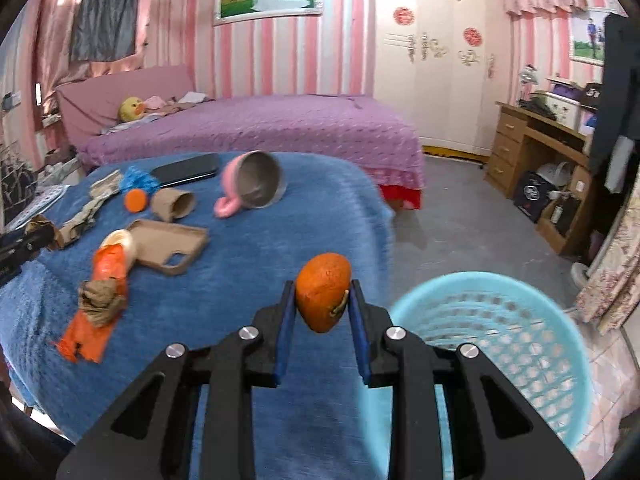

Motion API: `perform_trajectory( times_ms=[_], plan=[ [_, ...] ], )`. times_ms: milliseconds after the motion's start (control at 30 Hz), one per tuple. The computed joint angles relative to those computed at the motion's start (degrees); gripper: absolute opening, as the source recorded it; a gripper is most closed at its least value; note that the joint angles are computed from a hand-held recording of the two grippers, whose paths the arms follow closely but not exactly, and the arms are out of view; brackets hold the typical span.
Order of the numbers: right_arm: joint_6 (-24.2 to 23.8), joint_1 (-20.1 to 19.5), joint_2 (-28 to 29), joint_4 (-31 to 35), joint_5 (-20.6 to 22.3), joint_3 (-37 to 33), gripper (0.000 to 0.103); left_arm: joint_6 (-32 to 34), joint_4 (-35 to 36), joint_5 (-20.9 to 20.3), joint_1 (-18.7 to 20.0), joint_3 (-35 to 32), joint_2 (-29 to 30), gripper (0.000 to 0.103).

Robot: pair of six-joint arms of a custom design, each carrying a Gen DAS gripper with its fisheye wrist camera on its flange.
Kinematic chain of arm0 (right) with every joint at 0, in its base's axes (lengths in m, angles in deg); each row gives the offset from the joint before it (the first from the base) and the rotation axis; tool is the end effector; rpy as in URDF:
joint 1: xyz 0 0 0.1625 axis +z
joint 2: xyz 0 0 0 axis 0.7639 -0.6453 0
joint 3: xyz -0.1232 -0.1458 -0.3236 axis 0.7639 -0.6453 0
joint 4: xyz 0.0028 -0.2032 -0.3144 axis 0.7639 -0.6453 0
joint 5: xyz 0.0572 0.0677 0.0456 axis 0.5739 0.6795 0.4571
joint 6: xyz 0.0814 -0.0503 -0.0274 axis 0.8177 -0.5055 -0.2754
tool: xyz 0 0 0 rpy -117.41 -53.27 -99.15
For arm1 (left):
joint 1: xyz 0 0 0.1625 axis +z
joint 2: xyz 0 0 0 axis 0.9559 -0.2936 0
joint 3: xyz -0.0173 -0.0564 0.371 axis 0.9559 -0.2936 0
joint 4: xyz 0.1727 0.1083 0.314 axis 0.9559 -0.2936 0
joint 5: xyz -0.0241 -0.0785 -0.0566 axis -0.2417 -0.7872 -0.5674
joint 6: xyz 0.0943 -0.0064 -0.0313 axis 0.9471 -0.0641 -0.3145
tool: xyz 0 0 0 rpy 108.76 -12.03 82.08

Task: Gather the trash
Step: 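Carry both items to the light-blue basket and open both tools to drop them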

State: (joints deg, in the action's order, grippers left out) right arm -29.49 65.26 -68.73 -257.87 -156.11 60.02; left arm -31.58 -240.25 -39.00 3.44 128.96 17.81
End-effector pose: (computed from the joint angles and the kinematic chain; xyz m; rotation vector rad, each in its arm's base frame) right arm 0.3410 -0.5891 -0.0127 0.3843 -2.0844 1.1768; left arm 0.0351 -0.6229 0.3598 0.6186 2.1804 -1.1434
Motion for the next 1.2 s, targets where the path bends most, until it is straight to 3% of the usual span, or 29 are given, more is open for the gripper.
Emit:
perform_trajectory(
  times_ms=[233, 467, 600, 733, 933, 1200],
  plan=[
    [-4.2, -2.1, -6.4, -9.6, -5.4, 8.5, 0.027, -0.4, -2.4, 0.8, -5.6, 3.4, 1.5, 0.042],
    [-2.8, -6.0, -11.6, -13.3, -4.8, 18.0, 0.027, -2.8, -1.2, -0.3, -9.1, 5.1, 5.3, 0.042],
    [-3.5, -7.4, -12.6, -15.1, -6.5, 19.8, 0.027, -4.5, 0.8, -1.2, -10.2, 4.5, 8.6, 0.042],
    [-2.1, -9.3, -15.6, -17.6, -6.2, 24.7, 0.027, -4.7, 1.6, -2.3, -11.2, 3.7, 12.2, 0.042],
    [1.9, -11.9, -19.9, -22.2, -1.9, 32.5, 0.027, -5.5, 1.7, -4.9, -12.9, 3.8, 16.5, 0.042],
    [1.3, -12.5, -18.9, -24.8, -0.3, 32.4, 0.027, -2.8, -0.6, -4.5, -15.1, 3.4, 21.0, 0.046]
  ],
)
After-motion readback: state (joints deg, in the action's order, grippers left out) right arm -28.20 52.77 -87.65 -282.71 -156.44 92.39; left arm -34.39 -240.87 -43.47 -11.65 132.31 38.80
